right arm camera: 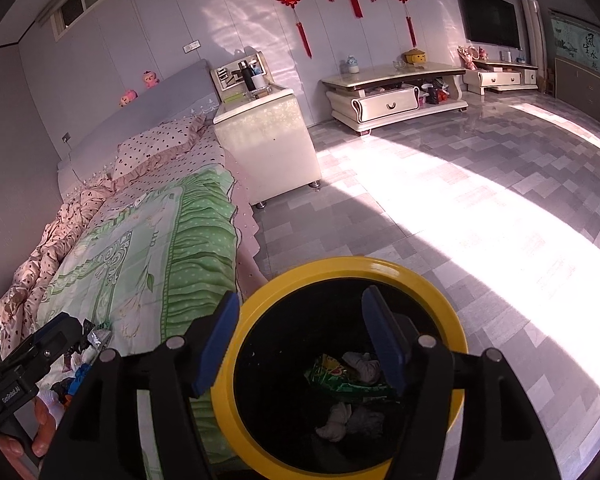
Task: Collect trash
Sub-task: 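Move both open tools back over the bed toward remaining trash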
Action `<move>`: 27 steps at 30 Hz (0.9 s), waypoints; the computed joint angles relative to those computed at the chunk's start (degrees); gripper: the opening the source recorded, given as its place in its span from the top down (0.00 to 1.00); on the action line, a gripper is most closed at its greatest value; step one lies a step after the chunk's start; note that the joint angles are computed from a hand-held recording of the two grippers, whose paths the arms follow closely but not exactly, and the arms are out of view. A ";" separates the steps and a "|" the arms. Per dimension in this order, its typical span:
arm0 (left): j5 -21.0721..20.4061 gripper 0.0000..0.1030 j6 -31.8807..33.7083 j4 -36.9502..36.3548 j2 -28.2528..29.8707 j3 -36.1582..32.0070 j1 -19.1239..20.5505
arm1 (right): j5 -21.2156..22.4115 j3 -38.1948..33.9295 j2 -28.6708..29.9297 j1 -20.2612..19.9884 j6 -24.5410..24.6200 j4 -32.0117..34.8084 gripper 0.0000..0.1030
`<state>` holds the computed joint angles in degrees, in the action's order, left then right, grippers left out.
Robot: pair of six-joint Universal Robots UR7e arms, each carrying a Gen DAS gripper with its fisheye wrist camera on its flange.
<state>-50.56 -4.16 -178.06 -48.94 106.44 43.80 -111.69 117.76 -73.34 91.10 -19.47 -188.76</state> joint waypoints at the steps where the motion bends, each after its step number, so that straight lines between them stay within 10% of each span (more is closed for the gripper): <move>1: 0.77 0.19 0.14 -0.26 -0.82 0.75 -0.04 | -0.05 -0.06 0.34 0.59 -0.25 -0.02 0.40; 27: 18.06 0.18 -5.72 3.25 -26.62 22.16 2.42 | 3.45 -5.37 15.57 15.69 -4.91 4.61 0.38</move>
